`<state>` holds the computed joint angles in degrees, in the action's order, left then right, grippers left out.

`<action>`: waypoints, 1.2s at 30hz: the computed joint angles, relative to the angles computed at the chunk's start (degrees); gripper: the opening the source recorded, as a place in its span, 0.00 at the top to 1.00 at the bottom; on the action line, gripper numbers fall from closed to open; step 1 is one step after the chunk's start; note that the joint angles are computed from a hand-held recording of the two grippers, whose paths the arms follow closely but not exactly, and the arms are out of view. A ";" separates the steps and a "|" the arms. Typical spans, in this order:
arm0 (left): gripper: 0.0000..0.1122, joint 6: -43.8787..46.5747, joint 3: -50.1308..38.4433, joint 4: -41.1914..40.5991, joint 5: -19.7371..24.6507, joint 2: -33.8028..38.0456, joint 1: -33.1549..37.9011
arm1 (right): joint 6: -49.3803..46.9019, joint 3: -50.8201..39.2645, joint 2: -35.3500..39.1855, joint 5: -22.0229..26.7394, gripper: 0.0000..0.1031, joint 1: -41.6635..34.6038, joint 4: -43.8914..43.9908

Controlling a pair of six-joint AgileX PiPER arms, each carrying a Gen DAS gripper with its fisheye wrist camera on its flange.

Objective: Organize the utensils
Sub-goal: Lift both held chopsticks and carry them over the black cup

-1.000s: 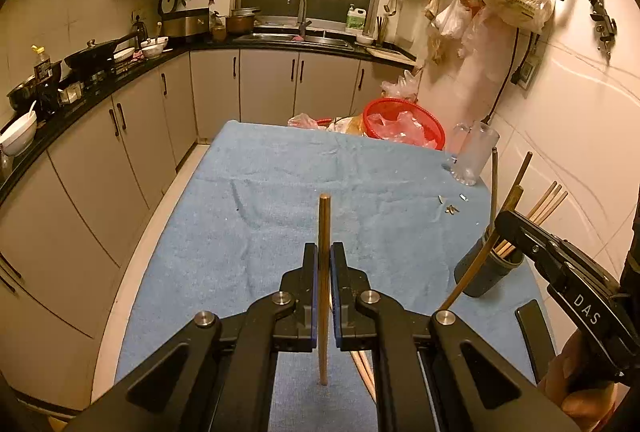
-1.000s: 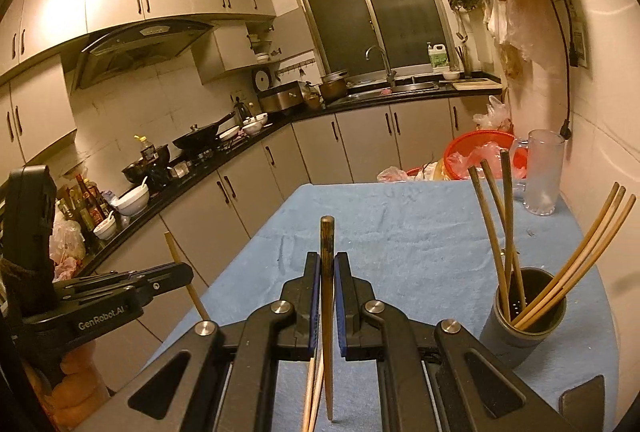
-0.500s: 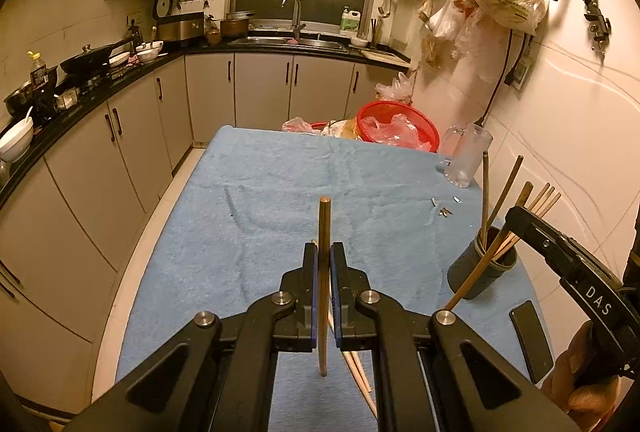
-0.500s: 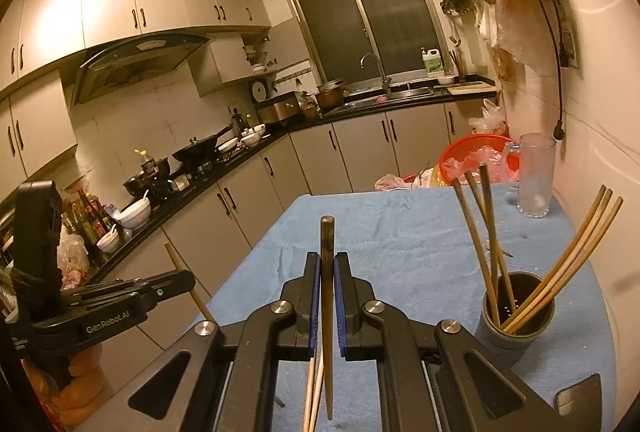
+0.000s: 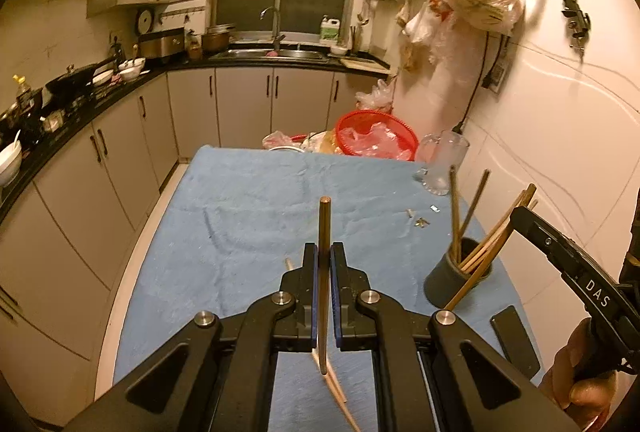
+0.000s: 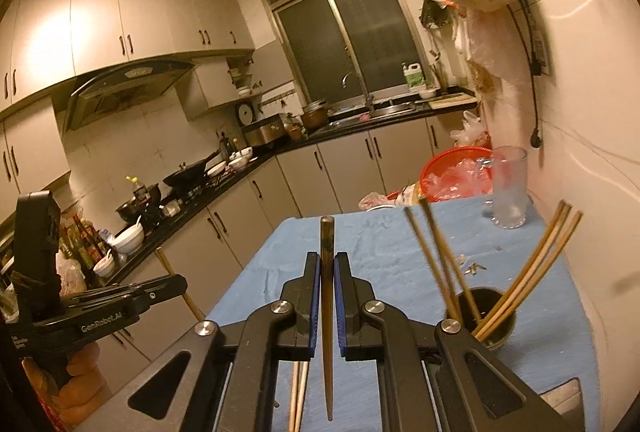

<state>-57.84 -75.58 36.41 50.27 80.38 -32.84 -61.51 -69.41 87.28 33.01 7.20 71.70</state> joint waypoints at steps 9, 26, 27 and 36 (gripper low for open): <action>0.95 4.29 -10.46 -1.17 2.47 5.79 -3.63 | -0.53 -1.10 -1.25 2.63 0.93 -6.80 2.03; 0.95 16.77 -44.86 -6.18 10.72 23.85 -7.55 | 3.59 -12.26 1.31 6.20 0.93 -17.63 0.79; 0.95 17.53 -47.20 -6.54 11.24 25.16 -7.62 | 4.18 -13.30 1.89 6.16 0.93 -17.88 0.32; 0.95 22.93 -69.06 -10.22 16.00 38.77 -7.28 | 7.33 -20.31 7.88 3.65 0.93 -17.84 -3.01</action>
<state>-34.91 -144.64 26.19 66.27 119.15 -40.12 -54.18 -89.72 95.16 36.66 -10.63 68.69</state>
